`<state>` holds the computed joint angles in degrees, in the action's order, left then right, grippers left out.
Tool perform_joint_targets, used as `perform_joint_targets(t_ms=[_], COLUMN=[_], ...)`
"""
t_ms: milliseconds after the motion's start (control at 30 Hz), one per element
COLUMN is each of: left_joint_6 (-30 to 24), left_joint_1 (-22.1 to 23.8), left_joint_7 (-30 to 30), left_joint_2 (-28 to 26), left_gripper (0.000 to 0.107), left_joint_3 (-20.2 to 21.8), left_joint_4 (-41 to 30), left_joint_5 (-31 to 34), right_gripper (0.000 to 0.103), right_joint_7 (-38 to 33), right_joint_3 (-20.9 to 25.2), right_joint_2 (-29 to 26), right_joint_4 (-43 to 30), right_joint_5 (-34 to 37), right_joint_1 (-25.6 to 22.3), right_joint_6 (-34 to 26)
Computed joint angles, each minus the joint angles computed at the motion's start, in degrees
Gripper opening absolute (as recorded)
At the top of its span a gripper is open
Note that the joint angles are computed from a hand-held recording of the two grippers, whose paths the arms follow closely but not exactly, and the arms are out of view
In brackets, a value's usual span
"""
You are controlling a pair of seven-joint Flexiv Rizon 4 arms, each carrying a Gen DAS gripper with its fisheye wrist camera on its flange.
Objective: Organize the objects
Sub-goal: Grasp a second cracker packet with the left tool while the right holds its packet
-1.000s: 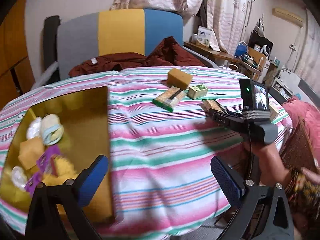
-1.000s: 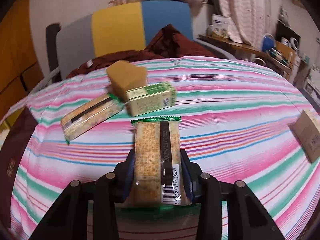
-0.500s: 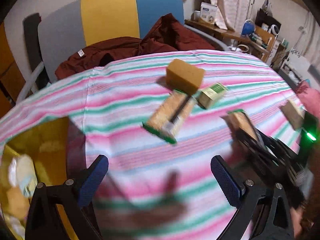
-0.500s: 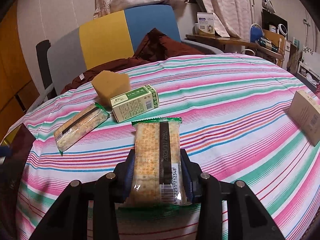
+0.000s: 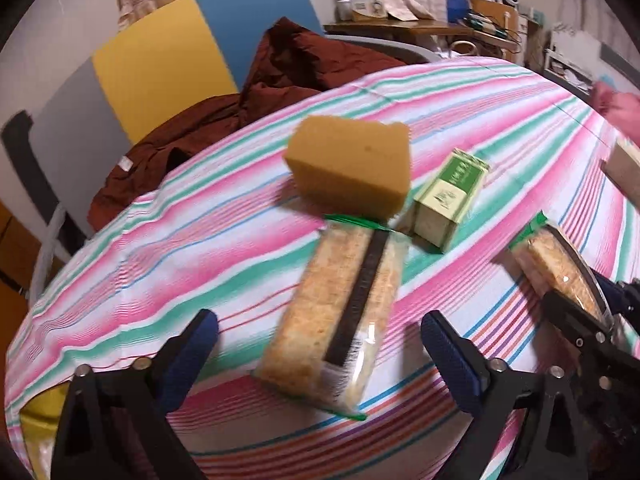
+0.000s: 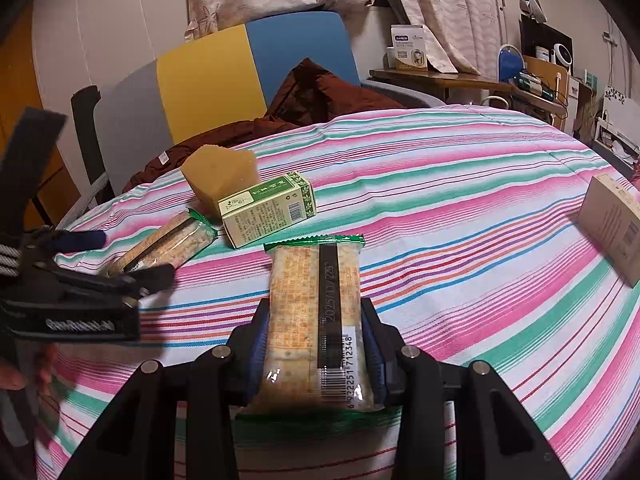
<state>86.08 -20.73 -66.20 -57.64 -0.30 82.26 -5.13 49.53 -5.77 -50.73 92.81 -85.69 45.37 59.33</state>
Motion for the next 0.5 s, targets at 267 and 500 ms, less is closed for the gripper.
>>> perform_joint_targets(t_ms=[267, 500], left_joint_6=[3.4, 2.5], left_joint_1=[5.3, -0.3], left_joint_7=[0.4, -4.3], left_joint_2=[1.7, 0.4], left_gripper=[0.062, 0.091], left_joint_3=[-8.2, -0.8], left_joint_4=[5.9, 2.6], left_joint_5=[-2.9, -4.6], right_gripper=[0.042, 0.042], right_joint_7=[1.2, 0.9], right_joint_3=[0.1, 0.1], right_joint_2=[-0.1, -0.1], right_joint_4=[-0.1, 0.0], right_joint_5=[-1.0, -0.5], right_joint_1=[-0.3, -0.2], right_joint_6=[0.1, -0.1])
